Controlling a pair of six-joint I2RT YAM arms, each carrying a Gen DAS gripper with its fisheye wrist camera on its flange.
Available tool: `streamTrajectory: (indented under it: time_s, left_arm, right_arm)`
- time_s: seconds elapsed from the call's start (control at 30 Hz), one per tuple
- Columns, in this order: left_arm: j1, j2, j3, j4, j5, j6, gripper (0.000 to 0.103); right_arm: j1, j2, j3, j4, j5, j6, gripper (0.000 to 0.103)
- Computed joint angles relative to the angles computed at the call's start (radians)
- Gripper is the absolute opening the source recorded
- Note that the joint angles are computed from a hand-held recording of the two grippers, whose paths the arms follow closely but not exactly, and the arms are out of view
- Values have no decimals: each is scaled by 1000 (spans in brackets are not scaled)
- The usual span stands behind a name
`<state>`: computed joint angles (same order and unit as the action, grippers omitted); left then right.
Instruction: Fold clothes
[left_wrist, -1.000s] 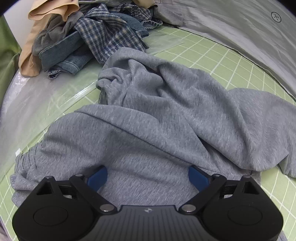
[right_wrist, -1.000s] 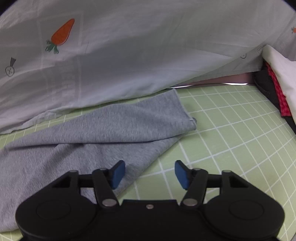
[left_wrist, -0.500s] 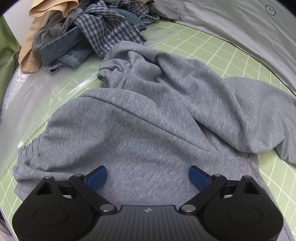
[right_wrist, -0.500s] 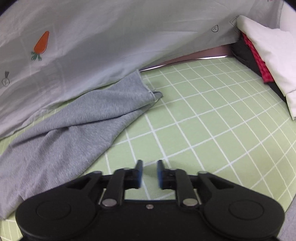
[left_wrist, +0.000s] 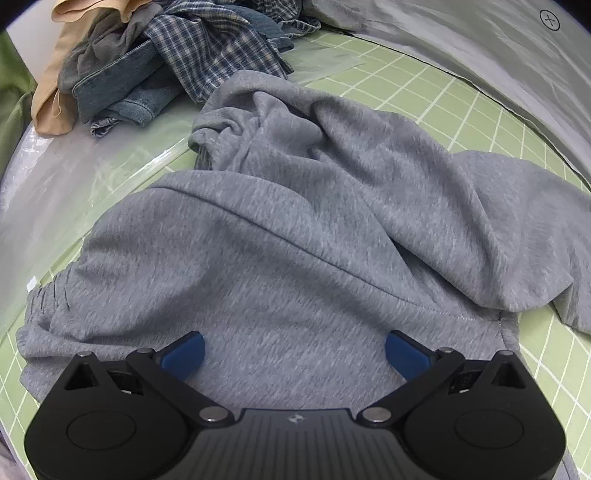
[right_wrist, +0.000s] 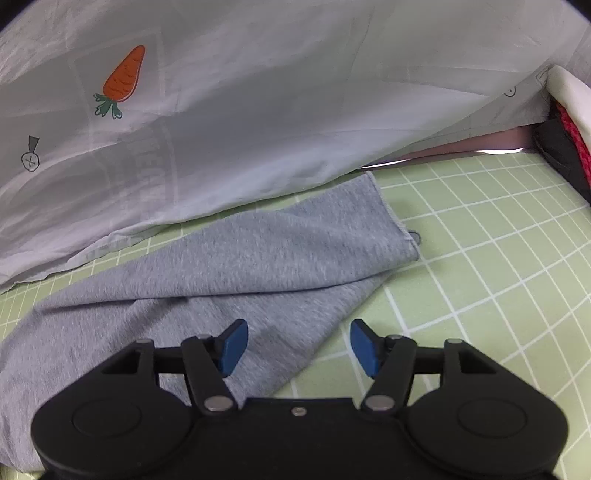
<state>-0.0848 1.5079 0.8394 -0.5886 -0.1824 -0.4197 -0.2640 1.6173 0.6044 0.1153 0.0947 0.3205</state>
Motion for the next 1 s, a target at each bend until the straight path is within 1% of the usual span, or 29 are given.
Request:
streamTrajectory:
  time_s: [0.03,0.07,0.1,0.13,0.17,0.23,0.33,0.47,0.53,0.63,0.77,0.87,0.9,0.93,0.97,1.0]
  left_arm:
    - [1,-3,-4,4,2,-2,103]
    - [0,-5,-8,8,1,-2,103]
    - [0,-6,-10,10,2,0,103]
    - [2,-5,-8,9,5,3,103]
    - [4,-4,-7,9,8,7,103]
    - [9,-2,-4,7,14,16,103]
    - [17,-2,-4,9,24,33,103]
    - [16,-11,-13,16,23,37,103]
    - [14,-13,-17,21,22,37,103]
    - [7,-14,-20,21,10,16,103]
    - [9,-20,-25,24,11,23,103]
    - [8,-28,-33,30,9,26,103]
    - [7,-31,-37,33,8,27,103]
    - [6,-34,-40,36,7,27,103]
    - [6,-36,-42,37,7,28,103]
    - [7,-34,-39,34,7,28,103]
  right_arm:
    - [9,16,15,-6,15,-4,57]
    - [25,28,25,-8,50,-18,45]
    - [35,34,32,-11,72,-39,37]
    - [42,38,37,-15,87,-59,20]
    - [33,33,36,-19,60,-70,4]
    - [31,17,30,-35,60,-94,3]
    - [26,-29,-12,-48,96,-131,3]
    - [-30,-167,-98,-119,125,-112,3]
    - [-75,-274,-156,-176,138,-126,3]
    - [-177,-472,-241,-297,142,-170,3]
    - [-385,-738,-311,-505,69,-280,3]
    - [-582,-873,-322,-641,-78,-405,4]
    - [-634,-927,-324,-678,-114,-443,6]
    - [-687,-977,-323,-713,-150,-482,10]
    - [-712,-1026,-320,-737,-157,-508,23]
    - [-739,-1065,-319,-749,-168,-531,29]
